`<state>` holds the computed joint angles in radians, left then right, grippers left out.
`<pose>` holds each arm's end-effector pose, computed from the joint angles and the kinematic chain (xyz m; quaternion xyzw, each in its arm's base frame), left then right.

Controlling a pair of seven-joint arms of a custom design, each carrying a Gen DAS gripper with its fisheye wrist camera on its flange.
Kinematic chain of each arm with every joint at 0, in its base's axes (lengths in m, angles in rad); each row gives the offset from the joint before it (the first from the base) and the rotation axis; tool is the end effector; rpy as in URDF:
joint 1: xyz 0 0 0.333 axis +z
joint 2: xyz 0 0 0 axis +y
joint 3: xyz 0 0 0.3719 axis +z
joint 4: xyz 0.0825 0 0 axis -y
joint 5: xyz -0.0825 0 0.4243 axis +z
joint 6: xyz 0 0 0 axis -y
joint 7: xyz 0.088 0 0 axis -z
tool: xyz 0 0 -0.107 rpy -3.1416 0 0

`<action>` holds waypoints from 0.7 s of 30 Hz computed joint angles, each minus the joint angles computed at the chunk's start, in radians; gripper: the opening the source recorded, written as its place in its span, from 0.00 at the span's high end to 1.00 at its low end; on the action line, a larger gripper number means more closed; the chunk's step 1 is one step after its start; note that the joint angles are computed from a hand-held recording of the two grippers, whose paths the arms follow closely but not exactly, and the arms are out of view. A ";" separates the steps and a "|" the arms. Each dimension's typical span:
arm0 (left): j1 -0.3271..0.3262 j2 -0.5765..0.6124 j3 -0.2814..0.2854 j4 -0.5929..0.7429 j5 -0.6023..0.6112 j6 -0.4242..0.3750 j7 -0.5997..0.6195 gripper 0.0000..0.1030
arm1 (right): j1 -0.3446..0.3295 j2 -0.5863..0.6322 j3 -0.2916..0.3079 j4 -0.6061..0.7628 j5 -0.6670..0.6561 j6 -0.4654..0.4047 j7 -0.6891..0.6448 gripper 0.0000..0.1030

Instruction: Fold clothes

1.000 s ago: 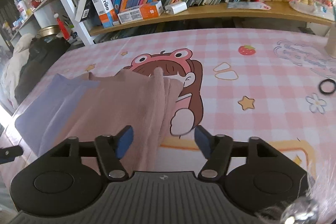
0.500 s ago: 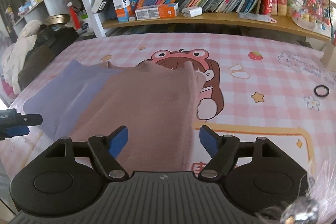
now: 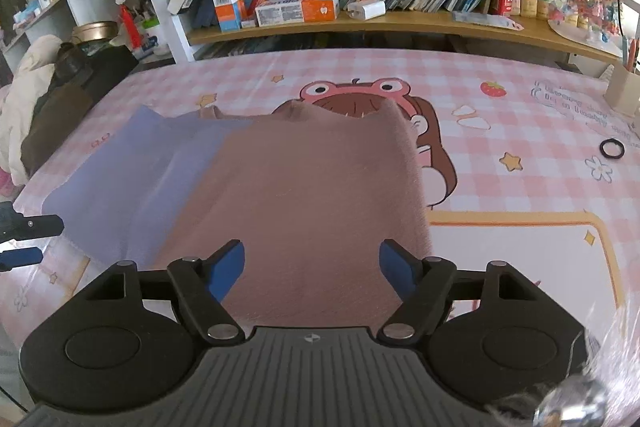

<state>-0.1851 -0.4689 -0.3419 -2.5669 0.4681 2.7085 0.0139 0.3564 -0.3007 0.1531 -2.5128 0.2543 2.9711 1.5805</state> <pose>0.3762 -0.2498 0.5044 -0.8389 0.4177 -0.3129 0.1546 0.4381 0.2301 0.5051 -0.7411 0.5595 -0.1469 0.3408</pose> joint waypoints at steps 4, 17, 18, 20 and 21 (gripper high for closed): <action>-0.001 -0.011 0.042 -0.053 -0.041 0.096 -0.005 0.18 | -0.057 0.001 0.068 0.007 -0.079 -0.019 0.095 0.28; 0.079 0.082 0.046 -0.093 -0.173 0.395 0.006 0.21 | -0.175 -0.049 0.183 0.005 -0.369 -0.116 0.407 0.29; 0.092 0.087 0.035 -0.090 -0.175 0.400 0.000 0.22 | -0.181 -0.055 0.187 0.003 -0.386 -0.123 0.431 0.29; 0.106 0.095 0.025 -0.085 -0.180 0.407 -0.006 0.23 | -0.191 -0.067 0.195 -0.001 -0.416 -0.138 0.477 0.29; 0.111 0.097 0.020 -0.083 -0.183 0.409 -0.011 0.24 | -0.193 -0.071 0.196 -0.002 -0.428 -0.146 0.494 0.29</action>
<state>-0.0738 -0.3721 -0.3215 -2.6503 0.2849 3.1176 0.0032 0.1637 -0.3714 0.3489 -2.5147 -0.1738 2.8251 2.0742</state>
